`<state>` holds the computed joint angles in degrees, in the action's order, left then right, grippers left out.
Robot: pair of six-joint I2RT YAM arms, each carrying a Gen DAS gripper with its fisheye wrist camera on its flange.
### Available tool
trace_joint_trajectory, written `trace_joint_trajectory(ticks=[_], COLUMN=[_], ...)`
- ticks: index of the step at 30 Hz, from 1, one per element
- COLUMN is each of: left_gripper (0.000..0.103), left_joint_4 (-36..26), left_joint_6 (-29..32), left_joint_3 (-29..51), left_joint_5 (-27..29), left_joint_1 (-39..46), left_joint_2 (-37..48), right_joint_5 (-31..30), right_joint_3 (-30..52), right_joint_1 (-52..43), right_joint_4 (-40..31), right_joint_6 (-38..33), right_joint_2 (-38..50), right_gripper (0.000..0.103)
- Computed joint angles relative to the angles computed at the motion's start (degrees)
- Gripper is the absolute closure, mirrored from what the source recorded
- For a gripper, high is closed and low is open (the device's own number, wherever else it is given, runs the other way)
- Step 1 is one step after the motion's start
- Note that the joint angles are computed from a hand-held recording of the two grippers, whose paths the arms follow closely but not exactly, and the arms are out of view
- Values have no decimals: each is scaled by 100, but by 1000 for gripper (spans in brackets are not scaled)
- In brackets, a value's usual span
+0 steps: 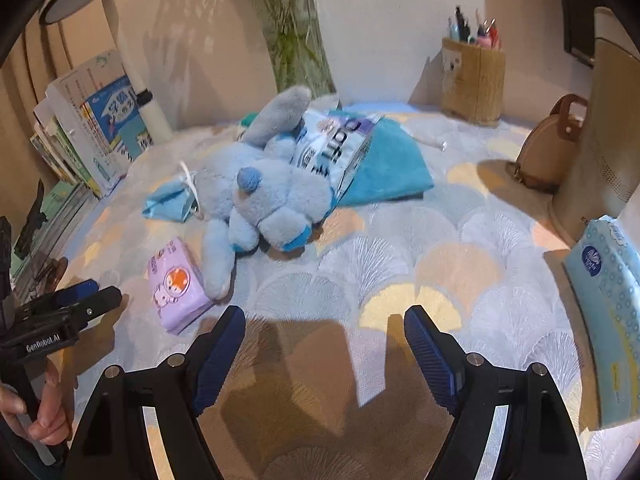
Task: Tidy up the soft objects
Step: 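Move both open tools back toward the wipes pack and elephant plush, then grasp the pink wipes pack with the left tool while the right tool grasps the grey elephant plush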
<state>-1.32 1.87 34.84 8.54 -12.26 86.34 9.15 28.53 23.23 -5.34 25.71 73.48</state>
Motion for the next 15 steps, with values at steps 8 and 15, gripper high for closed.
trace_joint_trajectory(ticks=[8,15], left_gripper=[26,26], left_joint_4=[-327,-150], left_joint_6=[-89,-117], left_joint_3=[469,787], left_joint_5=[-961,-1200], left_joint_1=[-1738,-1788], left_joint_2=[84,746], right_joint_5=[-422,-680], right_joint_3=[1222,2079], right_joint_1=[-175,-515], right_joint_4=[-694,-642], right_joint_6=[-499,-865], right_joint_2=[183,1325], right_gripper=[23,30])
